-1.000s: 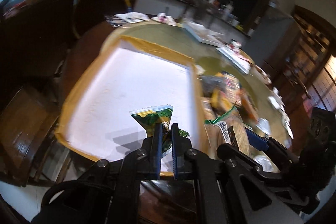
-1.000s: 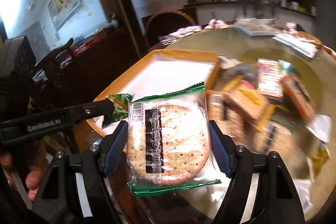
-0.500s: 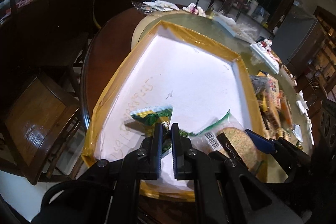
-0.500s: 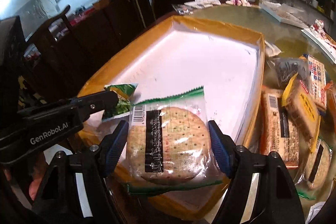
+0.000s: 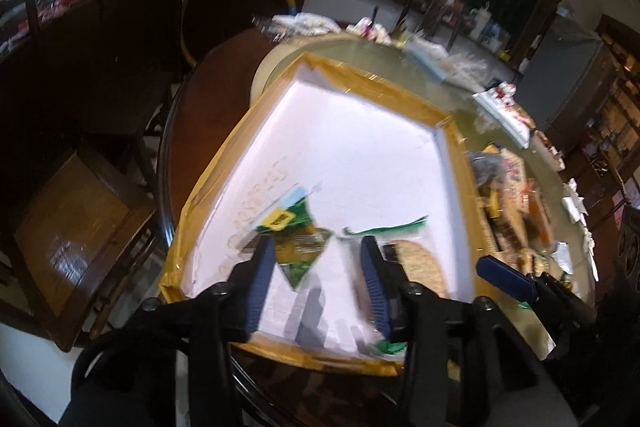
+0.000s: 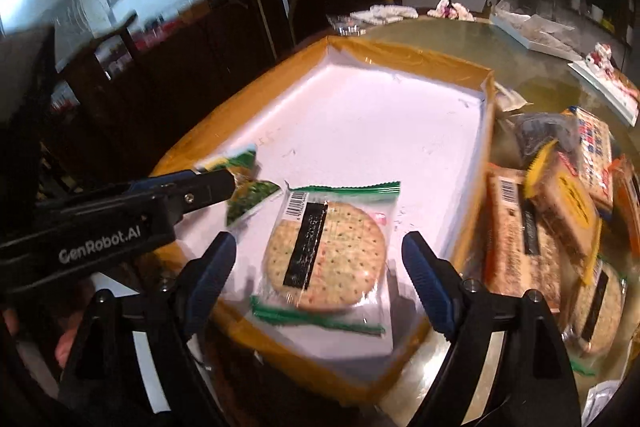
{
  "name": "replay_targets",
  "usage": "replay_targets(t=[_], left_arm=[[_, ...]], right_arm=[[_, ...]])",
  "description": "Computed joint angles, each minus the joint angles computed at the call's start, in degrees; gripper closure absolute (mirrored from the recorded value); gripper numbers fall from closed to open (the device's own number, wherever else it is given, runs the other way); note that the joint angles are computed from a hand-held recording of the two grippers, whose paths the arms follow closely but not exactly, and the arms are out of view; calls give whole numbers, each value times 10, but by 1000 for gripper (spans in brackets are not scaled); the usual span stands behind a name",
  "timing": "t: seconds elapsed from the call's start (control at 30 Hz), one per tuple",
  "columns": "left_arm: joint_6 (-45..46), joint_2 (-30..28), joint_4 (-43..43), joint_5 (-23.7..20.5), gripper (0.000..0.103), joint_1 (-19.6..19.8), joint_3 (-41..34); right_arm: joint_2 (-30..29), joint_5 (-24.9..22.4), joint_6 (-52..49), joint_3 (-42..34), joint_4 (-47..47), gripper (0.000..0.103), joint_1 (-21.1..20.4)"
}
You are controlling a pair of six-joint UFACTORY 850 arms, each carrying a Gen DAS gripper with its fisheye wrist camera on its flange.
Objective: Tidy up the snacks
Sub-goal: 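Lower both held snacks into the white-lined box and open both grippers, then grasp the large round cracker bag with the left gripper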
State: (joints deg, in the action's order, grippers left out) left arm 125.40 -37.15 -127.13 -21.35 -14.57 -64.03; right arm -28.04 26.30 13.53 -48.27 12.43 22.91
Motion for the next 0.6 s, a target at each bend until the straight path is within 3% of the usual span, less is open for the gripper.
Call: replay_targets(t=[0.1,0.27,0.6], left_arm=[[62,32,-50,-38,40,-12,38],[101,66,-58,-86,34,-48,82],[66,62,27,-74,33,-129,81]], right_arm=[[42,69,40,67,-9,17,-7],[118,158,73,190,-6,17,-19],[214,201,145,339,-5,18,-79]])
